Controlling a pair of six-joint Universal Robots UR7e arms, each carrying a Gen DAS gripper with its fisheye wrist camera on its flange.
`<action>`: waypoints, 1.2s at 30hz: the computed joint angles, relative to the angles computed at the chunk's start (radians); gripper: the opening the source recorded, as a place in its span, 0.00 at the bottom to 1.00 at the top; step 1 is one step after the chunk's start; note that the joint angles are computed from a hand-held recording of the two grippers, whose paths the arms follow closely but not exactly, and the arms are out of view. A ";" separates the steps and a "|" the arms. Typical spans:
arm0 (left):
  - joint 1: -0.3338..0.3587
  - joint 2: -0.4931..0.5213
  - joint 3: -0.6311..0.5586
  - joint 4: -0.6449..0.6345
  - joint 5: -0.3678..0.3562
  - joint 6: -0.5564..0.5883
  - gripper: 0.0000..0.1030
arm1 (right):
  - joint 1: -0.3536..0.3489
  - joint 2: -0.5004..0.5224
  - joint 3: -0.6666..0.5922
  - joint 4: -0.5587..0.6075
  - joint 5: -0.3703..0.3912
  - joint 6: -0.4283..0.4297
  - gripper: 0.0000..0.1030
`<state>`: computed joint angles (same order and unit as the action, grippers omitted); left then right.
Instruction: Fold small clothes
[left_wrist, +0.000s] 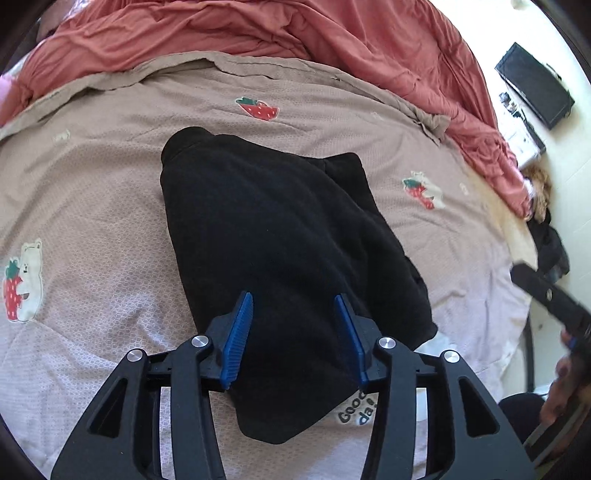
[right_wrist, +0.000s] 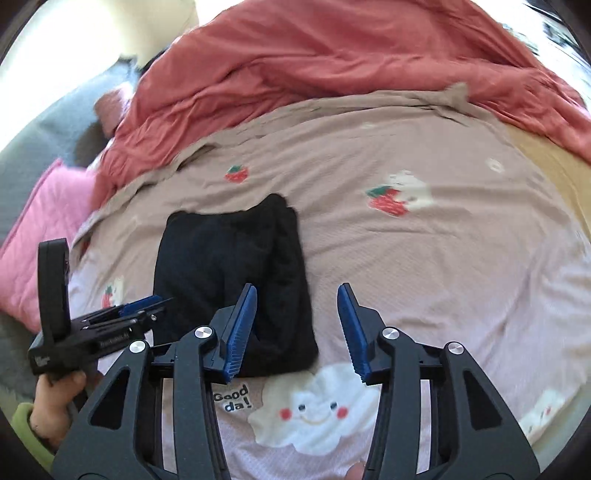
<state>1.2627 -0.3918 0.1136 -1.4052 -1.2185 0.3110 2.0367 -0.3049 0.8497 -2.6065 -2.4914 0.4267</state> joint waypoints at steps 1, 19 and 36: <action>-0.003 -0.035 0.075 -0.044 0.012 0.009 0.43 | -0.008 0.017 -0.036 0.021 0.011 -0.026 0.37; -0.015 -0.199 0.441 -0.320 0.068 0.038 0.45 | -0.157 0.169 -0.311 0.105 0.379 -0.079 0.30; -0.025 -0.255 0.551 -0.419 0.062 0.036 0.54 | -0.146 0.151 -0.279 -0.012 0.415 -0.188 0.02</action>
